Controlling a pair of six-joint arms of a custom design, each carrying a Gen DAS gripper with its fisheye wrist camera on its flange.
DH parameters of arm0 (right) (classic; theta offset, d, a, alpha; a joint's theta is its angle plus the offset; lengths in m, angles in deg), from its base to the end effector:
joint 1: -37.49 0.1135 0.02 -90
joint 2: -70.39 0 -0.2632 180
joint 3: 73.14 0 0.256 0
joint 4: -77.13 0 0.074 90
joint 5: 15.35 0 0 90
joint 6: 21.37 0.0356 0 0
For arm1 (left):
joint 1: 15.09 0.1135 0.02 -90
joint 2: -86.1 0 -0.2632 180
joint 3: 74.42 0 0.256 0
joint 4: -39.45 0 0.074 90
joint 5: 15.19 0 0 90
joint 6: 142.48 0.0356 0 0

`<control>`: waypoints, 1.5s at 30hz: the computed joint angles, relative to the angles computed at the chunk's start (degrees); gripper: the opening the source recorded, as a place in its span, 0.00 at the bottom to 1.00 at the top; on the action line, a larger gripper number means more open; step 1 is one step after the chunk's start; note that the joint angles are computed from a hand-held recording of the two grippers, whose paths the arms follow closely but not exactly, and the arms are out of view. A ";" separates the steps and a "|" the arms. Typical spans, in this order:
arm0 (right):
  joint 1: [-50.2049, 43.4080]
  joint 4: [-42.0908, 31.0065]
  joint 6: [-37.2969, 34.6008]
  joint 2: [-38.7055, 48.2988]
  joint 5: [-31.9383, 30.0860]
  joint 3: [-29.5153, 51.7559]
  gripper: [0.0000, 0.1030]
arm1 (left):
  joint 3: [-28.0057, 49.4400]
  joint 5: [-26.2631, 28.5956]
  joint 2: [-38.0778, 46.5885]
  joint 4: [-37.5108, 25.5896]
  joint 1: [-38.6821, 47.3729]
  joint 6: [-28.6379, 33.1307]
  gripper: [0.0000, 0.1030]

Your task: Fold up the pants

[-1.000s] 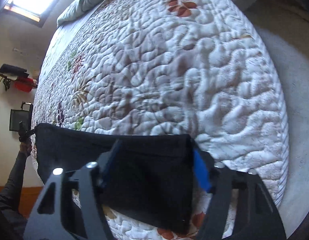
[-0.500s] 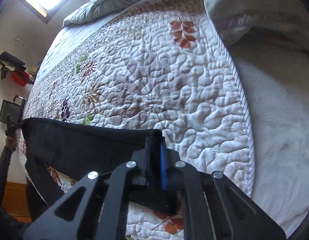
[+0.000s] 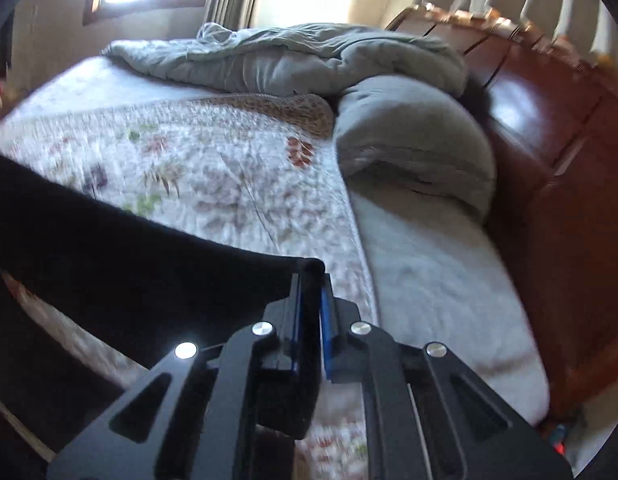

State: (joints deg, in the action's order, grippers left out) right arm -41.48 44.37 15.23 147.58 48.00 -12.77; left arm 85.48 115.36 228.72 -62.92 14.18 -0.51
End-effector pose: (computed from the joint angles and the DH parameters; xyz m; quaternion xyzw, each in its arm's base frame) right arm 0.0683 -0.2672 0.2155 0.1244 0.9081 -0.2202 0.3336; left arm 0.4320 0.2156 0.2487 0.1990 0.9159 -0.2366 0.2559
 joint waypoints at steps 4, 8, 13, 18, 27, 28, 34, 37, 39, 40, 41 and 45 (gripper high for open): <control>-9.48 10.80 -6.86 -10.50 -2.12 -18.40 0.08 | -22.19 -2.70 -8.89 8.83 4.41 5.72 0.21; -19.04 8.83 -8.42 -14.82 -6.43 -24.39 0.09 | -30.86 -5.65 -10.57 11.86 8.21 8.69 0.26; -25.61 -3.88 -9.06 -11.36 -6.84 -20.79 0.29 | -37.28 -9.62 -10.92 18.19 10.82 5.11 0.41; -33.30 -27.93 -15.47 -0.68 -6.04 -10.44 0.53 | -38.86 -11.82 -10.57 22.76 15.09 -2.30 0.70; -42.00 -59.13 -14.84 14.37 -13.08 2.34 0.68 | -36.44 3.98 -10.39 9.62 20.07 -6.46 0.83; -41.91 -61.09 -13.39 15.48 -14.20 2.99 0.70 | -36.72 4.26 -9.87 10.06 19.24 -9.26 0.83; -38.88 -65.89 -5.39 15.74 -17.64 6.58 0.74 | -39.38 -0.92 -9.26 16.52 13.09 -20.22 0.82; -37.59 -66.81 -1.08 16.48 -18.77 9.77 0.76 | -38.21 -0.62 -8.93 15.64 11.89 -21.47 0.71; -36.63 -66.84 3.26 16.70 -19.35 11.36 0.78 | -36.19 -3.21 -7.22 13.83 10.65 -21.71 0.48; -35.93 -66.93 4.88 17.04 -19.82 12.03 0.78 | -36.33 -4.04 -6.98 14.35 9.95 -22.23 0.46; -35.16 -66.60 6.57 17.05 -19.82 12.48 0.78 | -37.60 -5.56 -7.47 15.98 9.33 -22.94 0.39; -30.17 -60.44 15.64 16.06 -17.54 11.83 0.79 | -38.57 -5.67 -7.87 16.87 9.38 -22.93 0.28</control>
